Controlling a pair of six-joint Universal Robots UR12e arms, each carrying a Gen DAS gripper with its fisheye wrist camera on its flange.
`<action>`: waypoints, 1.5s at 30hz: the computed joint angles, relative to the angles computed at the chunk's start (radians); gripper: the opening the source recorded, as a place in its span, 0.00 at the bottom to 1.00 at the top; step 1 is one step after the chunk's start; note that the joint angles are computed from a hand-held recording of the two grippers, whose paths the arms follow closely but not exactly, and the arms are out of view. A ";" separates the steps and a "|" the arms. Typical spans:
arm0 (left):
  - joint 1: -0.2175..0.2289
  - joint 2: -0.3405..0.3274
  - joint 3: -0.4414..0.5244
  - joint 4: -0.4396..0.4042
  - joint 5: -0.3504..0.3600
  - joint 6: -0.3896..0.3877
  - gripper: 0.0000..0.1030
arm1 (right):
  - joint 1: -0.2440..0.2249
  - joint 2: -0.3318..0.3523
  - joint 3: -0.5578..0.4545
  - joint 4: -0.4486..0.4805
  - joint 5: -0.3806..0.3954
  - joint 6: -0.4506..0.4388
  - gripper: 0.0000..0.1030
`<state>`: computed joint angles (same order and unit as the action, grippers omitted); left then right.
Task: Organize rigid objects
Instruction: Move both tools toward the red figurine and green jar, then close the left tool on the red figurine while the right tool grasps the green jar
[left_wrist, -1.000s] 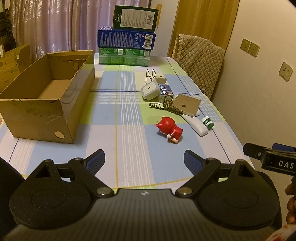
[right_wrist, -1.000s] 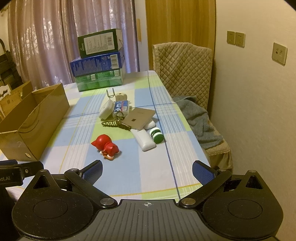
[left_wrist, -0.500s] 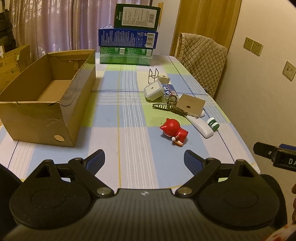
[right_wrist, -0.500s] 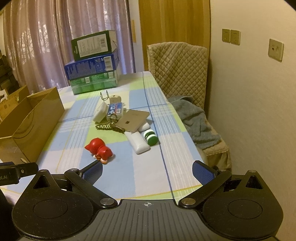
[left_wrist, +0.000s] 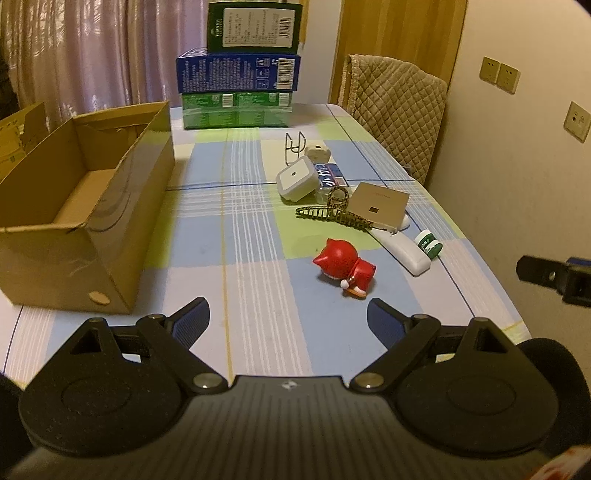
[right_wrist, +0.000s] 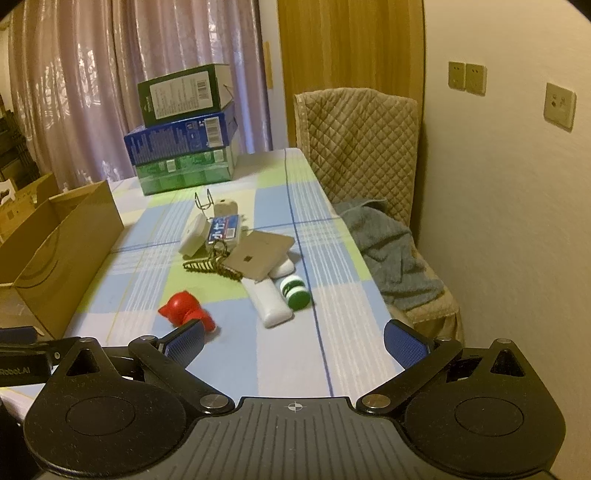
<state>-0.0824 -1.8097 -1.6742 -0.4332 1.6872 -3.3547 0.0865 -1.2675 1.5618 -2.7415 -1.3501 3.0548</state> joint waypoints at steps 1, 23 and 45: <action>0.000 -0.005 0.004 0.002 -0.001 0.007 0.88 | -0.001 0.004 -0.006 -0.001 0.000 -0.004 0.97; 0.038 -0.188 0.127 0.110 -0.231 0.315 0.87 | -0.031 0.180 -0.208 0.125 0.100 -0.163 0.96; 0.043 -0.267 0.184 0.067 -0.285 0.471 0.64 | -0.022 0.311 -0.338 0.247 0.152 -0.243 0.49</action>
